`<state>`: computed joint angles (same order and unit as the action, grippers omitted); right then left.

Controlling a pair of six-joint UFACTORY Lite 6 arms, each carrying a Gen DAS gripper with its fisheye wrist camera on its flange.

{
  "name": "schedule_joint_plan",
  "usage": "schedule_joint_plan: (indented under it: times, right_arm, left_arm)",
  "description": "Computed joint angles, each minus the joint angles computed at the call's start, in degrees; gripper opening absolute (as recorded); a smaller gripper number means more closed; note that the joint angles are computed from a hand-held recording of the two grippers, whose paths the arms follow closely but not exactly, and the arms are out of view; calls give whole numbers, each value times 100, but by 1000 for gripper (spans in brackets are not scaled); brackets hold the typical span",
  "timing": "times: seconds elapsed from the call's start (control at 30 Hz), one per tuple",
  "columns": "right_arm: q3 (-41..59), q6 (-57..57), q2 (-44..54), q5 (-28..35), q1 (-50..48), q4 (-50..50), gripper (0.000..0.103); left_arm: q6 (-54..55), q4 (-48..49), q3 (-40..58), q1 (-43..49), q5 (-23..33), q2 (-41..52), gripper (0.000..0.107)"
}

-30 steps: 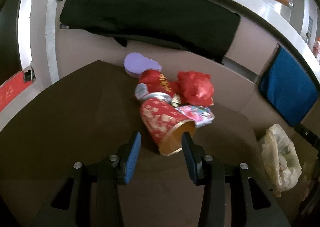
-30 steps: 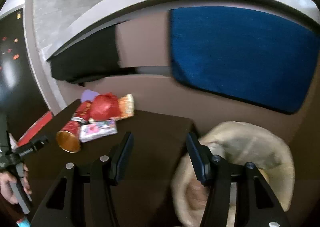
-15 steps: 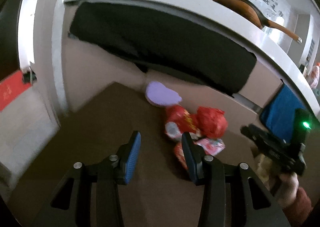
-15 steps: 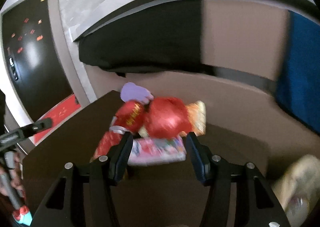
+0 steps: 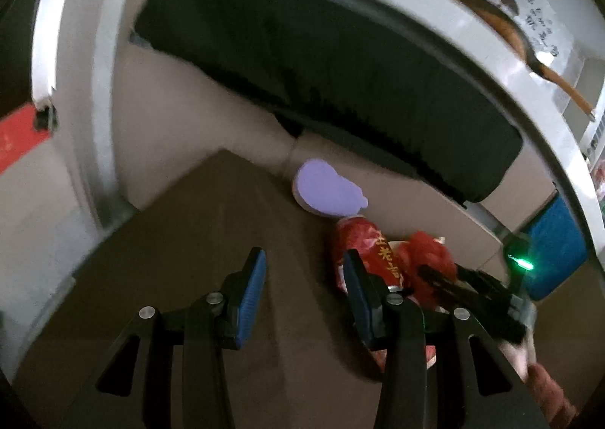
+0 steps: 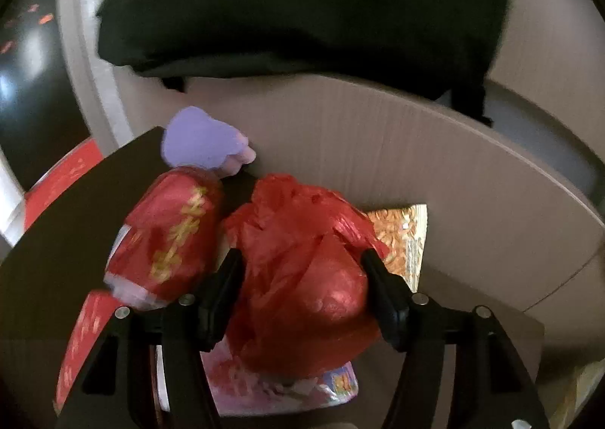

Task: Collect trash
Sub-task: 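Grasp the red plastic bag with the right tool while the left tool grasps the red can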

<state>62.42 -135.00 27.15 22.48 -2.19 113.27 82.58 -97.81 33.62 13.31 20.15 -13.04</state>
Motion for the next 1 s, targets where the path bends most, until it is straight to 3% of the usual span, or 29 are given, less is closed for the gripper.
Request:
schedule_joint_plan:
  times: [0.13, 0.23, 0.33, 0.47, 0.63, 0.83, 0.93, 1.0]
  right_arm:
    - [-552, 1330, -632, 911, -910, -1520, 50]
    - [-946, 1775, -1097, 1585, -1704, -2282, 50]
    - [-1084, 2003, -1327, 2116, -2368, -2796, 50]
    - [-965, 2220, -1217, 2551, -3014, -3275, 51]
    - [-740, 2294, -766, 2917, -3441, -3543, 51]
    - [-858, 2005, -502, 2856, -3541, -3446, 51]
    - [-1114, 1722, -624, 2761, -3550, -3254, 51]
    - [-1252, 1615, -718, 2776, -3566, -3199, 51]
  left_arm:
    - [939, -1420, 786, -358, 347, 1553, 44]
    - [963, -1658, 1482, -673, 523, 2561, 44]
    - [-15, -867, 2437, -804, 649, 3533, 45]
    - [-1086, -186, 3181, -915, 557, 4171, 49]
    - [-2710, 1082, 4041, -1083, 1000, 4846, 50]
    - [-4583, 2584, 4874, -1798, 587, 5192, 49]
    - [-5077, 3087, 4944, -2172, 204, 5083, 32]
    - [-5573, 3712, 4791, -2460, -227, 4832, 30]
